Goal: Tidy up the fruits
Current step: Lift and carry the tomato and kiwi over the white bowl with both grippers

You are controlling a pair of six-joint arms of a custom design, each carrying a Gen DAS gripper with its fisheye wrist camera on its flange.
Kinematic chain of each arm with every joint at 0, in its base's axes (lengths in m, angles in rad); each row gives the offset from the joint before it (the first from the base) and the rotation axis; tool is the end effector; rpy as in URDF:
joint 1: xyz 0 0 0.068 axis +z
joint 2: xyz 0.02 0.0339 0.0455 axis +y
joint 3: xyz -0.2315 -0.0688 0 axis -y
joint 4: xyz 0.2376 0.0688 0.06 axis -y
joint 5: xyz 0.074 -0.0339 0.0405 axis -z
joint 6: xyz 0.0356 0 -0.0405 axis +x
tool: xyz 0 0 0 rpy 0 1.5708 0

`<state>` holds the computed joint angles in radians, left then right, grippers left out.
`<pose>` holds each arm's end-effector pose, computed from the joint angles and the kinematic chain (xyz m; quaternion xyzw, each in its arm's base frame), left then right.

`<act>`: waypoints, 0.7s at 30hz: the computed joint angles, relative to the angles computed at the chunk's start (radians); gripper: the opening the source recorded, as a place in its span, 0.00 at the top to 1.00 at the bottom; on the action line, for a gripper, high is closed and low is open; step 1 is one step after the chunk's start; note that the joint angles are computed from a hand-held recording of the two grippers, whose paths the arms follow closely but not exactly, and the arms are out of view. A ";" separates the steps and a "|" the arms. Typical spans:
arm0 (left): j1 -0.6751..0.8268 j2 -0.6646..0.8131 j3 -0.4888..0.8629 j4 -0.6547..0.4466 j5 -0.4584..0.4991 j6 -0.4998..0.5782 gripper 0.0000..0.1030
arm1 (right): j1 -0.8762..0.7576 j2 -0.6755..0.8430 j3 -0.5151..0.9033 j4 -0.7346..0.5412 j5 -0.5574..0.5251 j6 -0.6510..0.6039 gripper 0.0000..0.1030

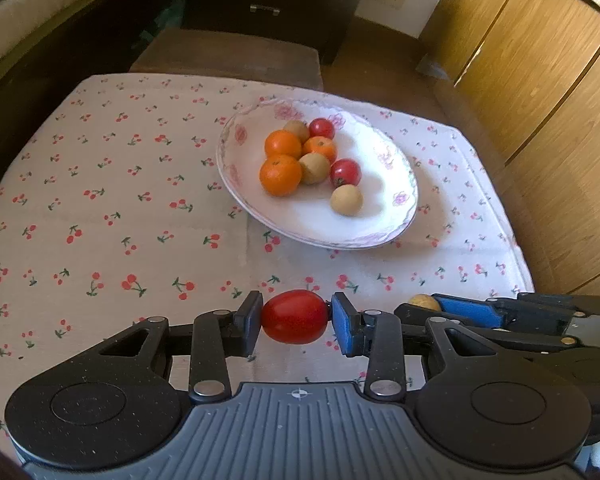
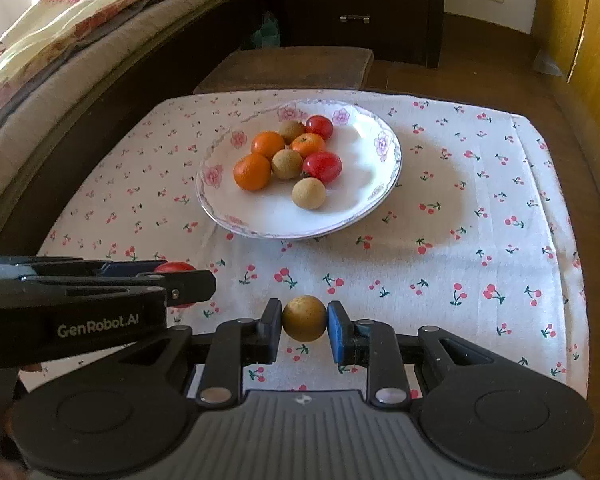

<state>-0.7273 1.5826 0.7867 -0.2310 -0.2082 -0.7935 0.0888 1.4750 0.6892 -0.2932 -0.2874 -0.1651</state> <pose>0.2201 -0.1861 0.1241 -0.0596 0.9566 -0.1116 0.2626 0.2574 0.0330 0.1229 -0.1561 0.9478 0.1296 0.2460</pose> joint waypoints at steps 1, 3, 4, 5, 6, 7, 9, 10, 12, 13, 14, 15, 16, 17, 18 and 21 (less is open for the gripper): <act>0.000 -0.001 0.003 0.001 0.000 0.000 0.56 | -0.001 -0.005 0.001 -0.001 -0.003 0.002 0.74; 0.000 0.001 0.009 0.003 -0.002 0.000 0.56 | -0.001 -0.012 0.006 -0.002 -0.004 0.007 0.74; 0.001 0.000 0.013 0.002 -0.006 -0.001 0.56 | -0.003 -0.014 0.011 -0.001 -0.006 0.011 0.74; 0.001 -0.008 0.015 -0.001 -0.008 -0.004 0.56 | -0.008 -0.010 0.017 0.000 -0.012 0.016 0.74; 0.004 -0.012 0.017 0.000 -0.007 -0.004 0.56 | -0.011 -0.009 0.023 0.000 -0.017 0.020 0.74; 0.007 -0.016 0.021 0.001 -0.009 -0.005 0.56 | -0.012 -0.008 0.030 0.000 -0.020 0.024 0.74; 0.016 -0.009 0.035 0.004 -0.011 0.001 0.56 | -0.012 -0.005 0.043 0.003 -0.020 0.035 0.74; 0.022 -0.005 0.043 0.004 -0.009 0.003 0.56 | -0.013 0.001 0.054 0.004 -0.021 0.040 0.74; 0.032 0.004 0.060 0.006 -0.011 0.006 0.57 | -0.011 0.017 0.076 0.008 -0.022 0.048 0.74; 0.037 0.009 0.067 0.007 -0.011 0.008 0.57 | -0.010 0.027 0.088 0.010 -0.020 0.052 0.74; 0.042 0.014 0.076 0.008 -0.010 0.011 0.57 | -0.010 0.038 0.100 0.014 -0.020 0.054 0.74; 0.049 0.022 0.087 0.010 -0.006 0.015 0.57 | -0.011 0.052 0.115 0.017 -0.021 0.058 0.74; 0.055 0.029 0.097 0.011 -0.003 0.021 0.57 | -0.014 0.066 0.129 0.019 -0.025 0.062 0.74; 0.063 0.040 0.112 0.010 -0.003 0.028 0.57 | -0.015 0.081 0.144 0.023 -0.027 0.067 0.74; 0.070 0.052 0.127 0.010 -0.004 0.035 0.57 | -0.015 0.097 0.160 0.027 -0.028 0.071 0.74; 0.092 0.082 0.155 0.021 0.004 0.044 0.57 | -0.016 0.151 0.207 0.042 -0.029 0.078 0.74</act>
